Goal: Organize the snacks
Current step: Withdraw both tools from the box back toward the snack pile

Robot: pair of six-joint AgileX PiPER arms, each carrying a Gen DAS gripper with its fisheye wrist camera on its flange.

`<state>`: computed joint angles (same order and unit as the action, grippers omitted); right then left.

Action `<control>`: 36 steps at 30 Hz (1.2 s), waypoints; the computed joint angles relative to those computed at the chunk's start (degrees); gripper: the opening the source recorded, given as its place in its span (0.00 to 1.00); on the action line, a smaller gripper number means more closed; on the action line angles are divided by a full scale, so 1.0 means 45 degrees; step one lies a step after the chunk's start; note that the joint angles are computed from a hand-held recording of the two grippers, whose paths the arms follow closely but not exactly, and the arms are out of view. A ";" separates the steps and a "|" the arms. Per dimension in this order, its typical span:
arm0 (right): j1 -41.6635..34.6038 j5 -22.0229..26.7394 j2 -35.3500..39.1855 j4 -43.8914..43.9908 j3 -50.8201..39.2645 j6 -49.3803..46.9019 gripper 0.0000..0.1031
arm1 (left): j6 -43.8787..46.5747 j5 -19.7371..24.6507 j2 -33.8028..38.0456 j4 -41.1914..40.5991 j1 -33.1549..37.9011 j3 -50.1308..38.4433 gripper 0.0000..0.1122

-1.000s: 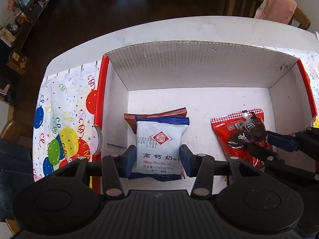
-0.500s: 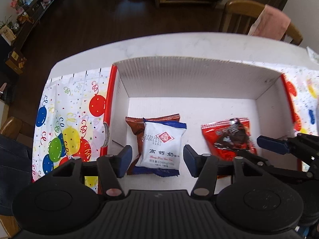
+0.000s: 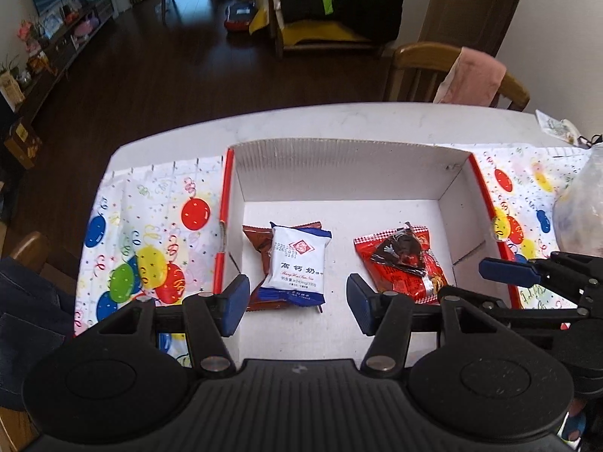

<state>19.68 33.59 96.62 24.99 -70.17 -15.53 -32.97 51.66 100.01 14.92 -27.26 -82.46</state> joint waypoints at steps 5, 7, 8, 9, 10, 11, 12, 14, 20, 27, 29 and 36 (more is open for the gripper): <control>0.0649 -0.0193 -0.1513 -0.0685 0.0949 0.1317 0.55 | -0.0091 -0.0629 -0.1635 0.0326 -0.0171 0.1662 0.50; 0.0981 -0.0403 -0.2095 -0.1143 0.1362 0.2115 0.62 | -0.0187 -0.0711 -0.2328 0.0513 -0.0315 0.2296 0.50; 0.1179 -0.0506 -0.2357 -0.1407 0.1544 0.2563 0.63 | -0.0194 -0.0747 -0.2657 0.0521 -0.0352 0.2592 0.50; 0.1346 -0.0569 -0.2598 -0.1652 0.1726 0.2949 0.65 | -0.0123 -0.0797 -0.2994 0.0440 -0.0359 0.2871 0.50; 0.1570 -0.0618 -0.2807 -0.2038 0.1855 0.3480 0.65 | -0.0048 -0.0862 -0.3358 0.0374 -0.0366 0.3180 0.51; 0.1803 -0.0677 -0.3003 -0.2474 0.1984 0.4068 0.66 | -0.0031 -0.0898 -0.3710 0.0405 -0.0394 0.3476 0.53; 0.1982 -0.0704 -0.3152 -0.2817 0.2060 0.4540 0.67 | -0.0036 -0.0939 -0.3997 0.0453 -0.0403 0.3724 0.54; 0.2457 -0.0801 -0.3494 -0.3681 0.2260 0.5692 0.71 | 0.0068 -0.1036 -0.4621 0.0395 -0.0369 0.4232 0.54; 0.3999 -0.0979 -0.4447 -0.6138 0.2970 0.9178 0.80 | 0.0655 -0.1218 -0.6499 -0.0028 -0.0163 0.5688 0.57; 0.6178 -0.0731 -0.5238 -0.9745 0.3709 1.3378 0.90 | 0.0776 -0.1540 -0.8648 -0.0271 -0.0085 0.7563 0.62; 0.6693 -0.0661 -0.5352 -1.0383 0.3946 1.4262 0.91 | 0.0821 -0.1602 -0.9244 -0.0340 -0.0130 0.8132 0.64; 0.8781 -0.0258 -0.5478 -1.3509 0.5163 1.8457 0.99 | 0.0614 -0.1953 -1.1417 -0.0128 -0.0038 1.0252 0.68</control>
